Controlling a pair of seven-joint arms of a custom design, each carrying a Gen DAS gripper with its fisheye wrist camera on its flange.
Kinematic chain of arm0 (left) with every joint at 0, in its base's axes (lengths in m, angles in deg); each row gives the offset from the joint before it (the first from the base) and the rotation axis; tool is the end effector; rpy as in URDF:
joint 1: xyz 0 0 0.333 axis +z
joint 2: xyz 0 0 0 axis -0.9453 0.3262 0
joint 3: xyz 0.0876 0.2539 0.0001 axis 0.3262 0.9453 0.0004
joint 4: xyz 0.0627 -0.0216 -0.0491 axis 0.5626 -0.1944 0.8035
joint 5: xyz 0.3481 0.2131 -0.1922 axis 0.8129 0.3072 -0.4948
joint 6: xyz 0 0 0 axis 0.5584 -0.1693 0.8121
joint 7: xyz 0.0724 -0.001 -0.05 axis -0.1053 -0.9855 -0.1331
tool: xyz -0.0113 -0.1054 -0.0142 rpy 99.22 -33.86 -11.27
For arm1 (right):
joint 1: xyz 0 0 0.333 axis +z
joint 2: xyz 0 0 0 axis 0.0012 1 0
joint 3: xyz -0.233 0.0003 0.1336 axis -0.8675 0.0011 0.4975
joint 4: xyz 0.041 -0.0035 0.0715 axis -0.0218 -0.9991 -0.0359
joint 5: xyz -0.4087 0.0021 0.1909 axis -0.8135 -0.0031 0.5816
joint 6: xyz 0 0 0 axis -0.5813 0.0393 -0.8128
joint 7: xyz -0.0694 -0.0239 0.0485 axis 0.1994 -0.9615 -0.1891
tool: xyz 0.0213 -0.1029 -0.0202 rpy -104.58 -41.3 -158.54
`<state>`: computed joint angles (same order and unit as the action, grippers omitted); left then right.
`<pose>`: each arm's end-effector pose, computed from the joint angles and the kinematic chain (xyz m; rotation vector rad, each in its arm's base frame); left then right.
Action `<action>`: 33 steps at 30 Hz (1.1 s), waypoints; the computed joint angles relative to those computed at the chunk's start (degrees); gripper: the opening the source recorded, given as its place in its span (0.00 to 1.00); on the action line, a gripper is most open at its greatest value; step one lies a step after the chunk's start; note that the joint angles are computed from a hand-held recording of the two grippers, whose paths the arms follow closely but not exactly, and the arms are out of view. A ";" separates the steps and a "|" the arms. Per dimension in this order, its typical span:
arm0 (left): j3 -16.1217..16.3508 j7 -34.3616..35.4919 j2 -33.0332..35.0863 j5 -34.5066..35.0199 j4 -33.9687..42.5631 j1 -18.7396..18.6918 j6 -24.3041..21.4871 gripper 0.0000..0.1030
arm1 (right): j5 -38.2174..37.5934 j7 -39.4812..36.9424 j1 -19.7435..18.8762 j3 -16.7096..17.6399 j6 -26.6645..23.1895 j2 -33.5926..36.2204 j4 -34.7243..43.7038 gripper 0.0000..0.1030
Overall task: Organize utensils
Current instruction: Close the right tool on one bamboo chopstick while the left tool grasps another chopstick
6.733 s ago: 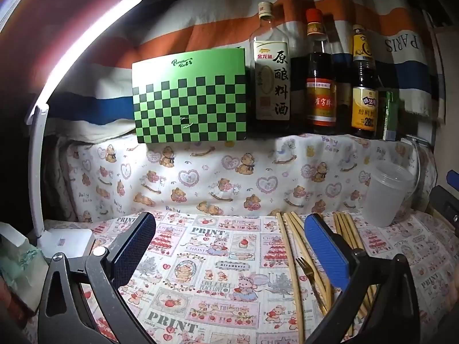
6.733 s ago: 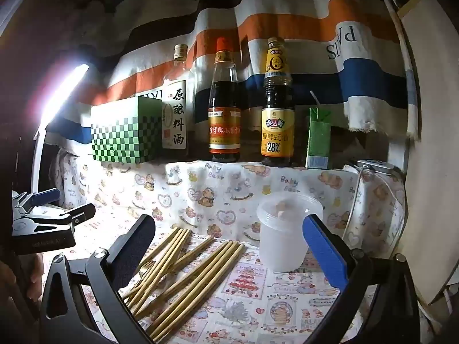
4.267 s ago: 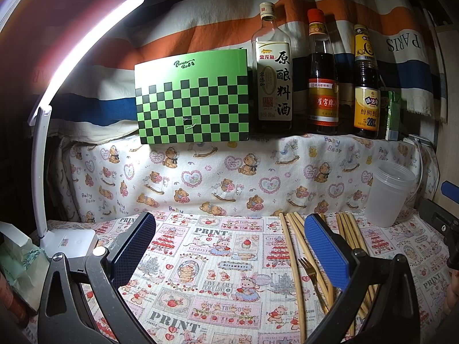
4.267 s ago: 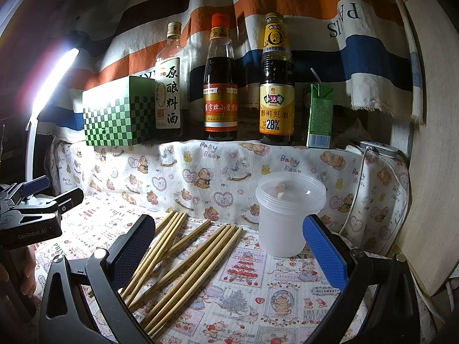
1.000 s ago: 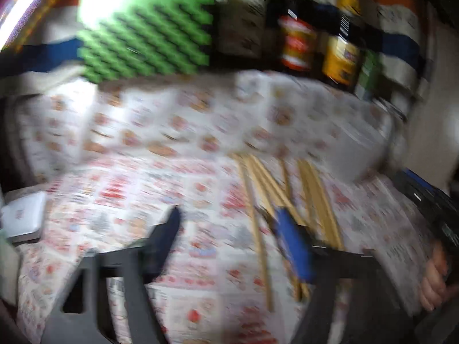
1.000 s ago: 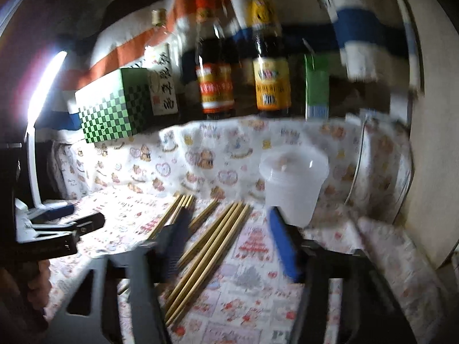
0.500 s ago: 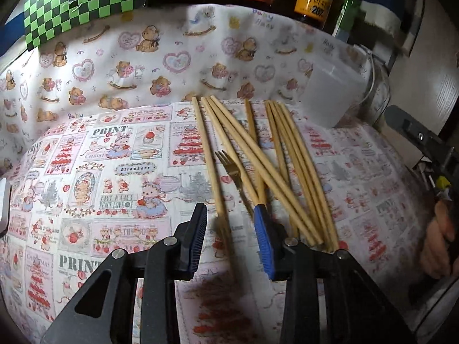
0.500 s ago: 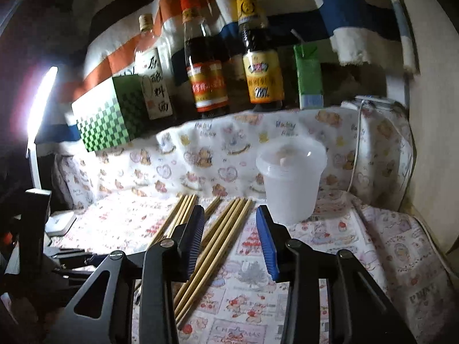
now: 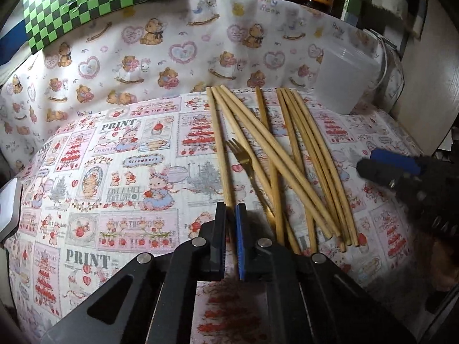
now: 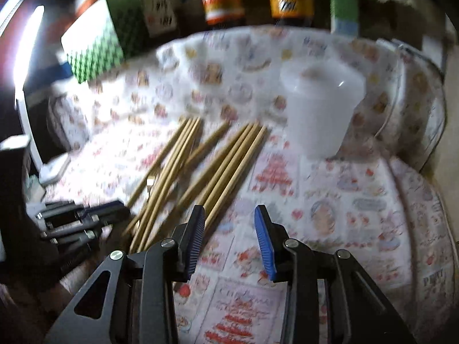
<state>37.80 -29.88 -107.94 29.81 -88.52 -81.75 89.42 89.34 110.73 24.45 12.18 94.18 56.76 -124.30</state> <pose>0.4663 -0.2525 0.3619 -1.8484 1.8664 -0.6798 0.5028 0.3427 0.3863 -2.0280 1.3621 -0.3613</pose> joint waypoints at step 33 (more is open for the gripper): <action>-15.81 -55.38 -26.51 49.92 -8.98 11.54 -7.47 0.04 | 0.80 -2.57 2.43 0.58 -7.02 0.64 1.51 0.29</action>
